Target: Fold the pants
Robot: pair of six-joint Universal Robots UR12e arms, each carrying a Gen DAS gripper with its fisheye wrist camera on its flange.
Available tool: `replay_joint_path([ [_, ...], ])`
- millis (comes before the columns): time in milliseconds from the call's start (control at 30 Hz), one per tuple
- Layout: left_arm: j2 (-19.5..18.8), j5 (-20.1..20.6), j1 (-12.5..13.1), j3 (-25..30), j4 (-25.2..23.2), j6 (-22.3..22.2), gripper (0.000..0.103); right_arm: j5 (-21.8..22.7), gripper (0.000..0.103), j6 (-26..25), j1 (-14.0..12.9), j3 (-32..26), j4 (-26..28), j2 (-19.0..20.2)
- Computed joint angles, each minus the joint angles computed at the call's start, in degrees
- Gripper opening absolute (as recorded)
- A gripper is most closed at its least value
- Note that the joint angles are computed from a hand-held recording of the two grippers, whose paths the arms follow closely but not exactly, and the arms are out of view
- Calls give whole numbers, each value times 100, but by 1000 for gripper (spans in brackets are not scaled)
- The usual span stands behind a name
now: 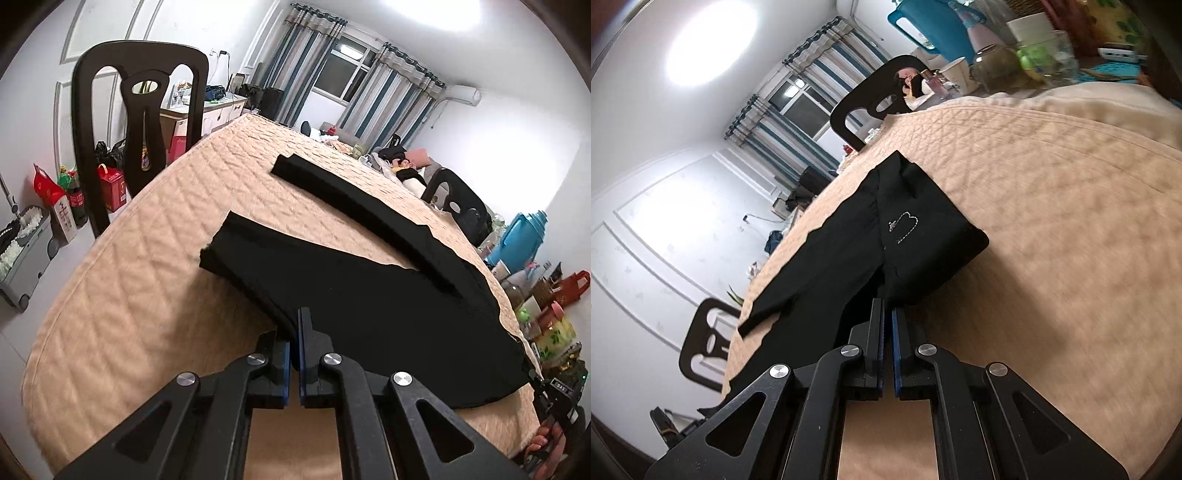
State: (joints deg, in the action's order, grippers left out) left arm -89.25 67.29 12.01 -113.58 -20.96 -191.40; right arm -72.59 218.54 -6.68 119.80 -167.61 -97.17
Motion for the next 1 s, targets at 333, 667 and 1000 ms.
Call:
replay_joint_path([
  [333,73,57,89,-178,-336,3,7,92,4,27,-90,177,505,-91],
  [667,232,1041,-77,-173,360,-225,10,-1379,15,-640,196,11,443,-260],
  [1000,-88,767,-190,-83,-103,391,13,-1087,15,-1495,253,-84,167,237],
])
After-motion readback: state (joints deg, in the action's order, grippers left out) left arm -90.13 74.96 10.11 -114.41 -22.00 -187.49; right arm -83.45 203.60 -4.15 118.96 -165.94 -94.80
